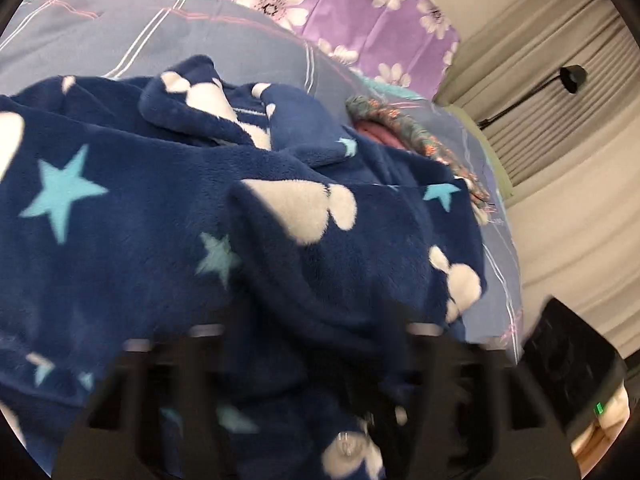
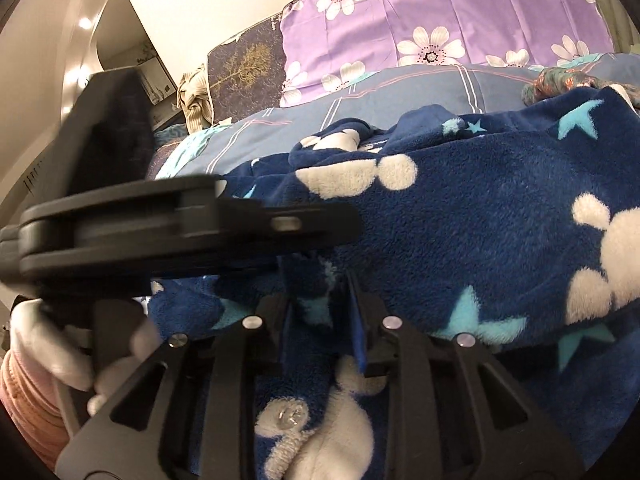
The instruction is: Fold small clothes
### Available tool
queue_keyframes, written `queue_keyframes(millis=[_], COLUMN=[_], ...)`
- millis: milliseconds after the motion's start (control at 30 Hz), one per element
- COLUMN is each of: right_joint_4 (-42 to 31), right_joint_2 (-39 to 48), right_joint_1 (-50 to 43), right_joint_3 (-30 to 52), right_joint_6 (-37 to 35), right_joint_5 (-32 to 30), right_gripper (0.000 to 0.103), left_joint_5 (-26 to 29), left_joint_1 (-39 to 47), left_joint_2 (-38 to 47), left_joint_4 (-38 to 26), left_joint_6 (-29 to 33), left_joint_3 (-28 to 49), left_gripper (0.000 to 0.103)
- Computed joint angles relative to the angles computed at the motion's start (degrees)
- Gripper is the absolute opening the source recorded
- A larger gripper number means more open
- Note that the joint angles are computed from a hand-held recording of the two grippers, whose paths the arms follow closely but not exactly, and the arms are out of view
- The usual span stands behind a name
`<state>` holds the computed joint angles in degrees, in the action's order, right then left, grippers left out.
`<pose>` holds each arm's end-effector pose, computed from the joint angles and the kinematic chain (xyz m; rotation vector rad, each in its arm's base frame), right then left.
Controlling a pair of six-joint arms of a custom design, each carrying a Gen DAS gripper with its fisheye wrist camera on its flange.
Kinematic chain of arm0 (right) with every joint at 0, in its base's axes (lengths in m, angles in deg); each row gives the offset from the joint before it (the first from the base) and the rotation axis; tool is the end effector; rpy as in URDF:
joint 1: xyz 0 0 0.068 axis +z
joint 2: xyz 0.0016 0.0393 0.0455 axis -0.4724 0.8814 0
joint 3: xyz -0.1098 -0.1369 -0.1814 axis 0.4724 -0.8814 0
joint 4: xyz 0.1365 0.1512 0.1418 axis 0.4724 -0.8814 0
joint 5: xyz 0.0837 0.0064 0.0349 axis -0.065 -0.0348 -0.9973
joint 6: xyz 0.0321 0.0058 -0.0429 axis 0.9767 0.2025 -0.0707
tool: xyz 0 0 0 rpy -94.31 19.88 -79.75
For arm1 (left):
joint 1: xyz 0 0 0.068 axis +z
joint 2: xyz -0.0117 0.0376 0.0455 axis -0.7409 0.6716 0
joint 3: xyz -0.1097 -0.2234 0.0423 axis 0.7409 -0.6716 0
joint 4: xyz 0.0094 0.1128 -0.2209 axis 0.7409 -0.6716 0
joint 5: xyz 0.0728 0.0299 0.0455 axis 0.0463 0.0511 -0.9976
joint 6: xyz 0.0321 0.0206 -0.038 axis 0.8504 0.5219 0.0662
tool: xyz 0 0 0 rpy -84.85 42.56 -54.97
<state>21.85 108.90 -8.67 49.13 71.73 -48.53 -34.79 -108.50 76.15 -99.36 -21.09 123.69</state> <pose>0.1793 0.0836 0.1608 -0.6219 2.2272 0.8448 0.1567 -0.2558 0.1932 -0.3440 2.4429 -0.6909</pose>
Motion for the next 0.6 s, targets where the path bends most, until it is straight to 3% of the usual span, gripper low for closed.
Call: queue_keyframes(millis=[100, 267, 467, 533, 600], right_joint_4=[0.7, 1.3, 0.2, -1.4, -1.4], right_joint_2=[-0.8, -3.6, -3.3, 1.1, 5.1], right_joint_1=[-1.3, -5.5, -6.4, -5.8, -8.0], right_joint_3=[-0.7, -2.2, -1.7, 0.3, 1.8], right_joint_6=[0.0, -0.3, 2.2, 3.8, 4.8], right_joint_5=[-2.0, -8.5, -5.0, -0.6, -2.9], right_gripper=[0.031, 0.040, 0.043, 0.041, 0.038], left_joint_5=[-0.3, -5.8, -11.8, -13.7, -16.7], left_joint_1=[1.1, 0.0, -2.3, -3.3, -5.0], left_joint_2=[0.0, -3.0, -7.2, -9.0, -11.5], left_joint_4=[-1.8, -13.0, -21.2, -23.7, -27.4], left_joint_6=[1.6, 7.3, 8.9, 8.1, 6.8], left_joint_3=[2.1, 10.3, 13.9, 14.1, 14.5], left_gripper=[0.009, 0.009, 0.009, 0.009, 0.009])
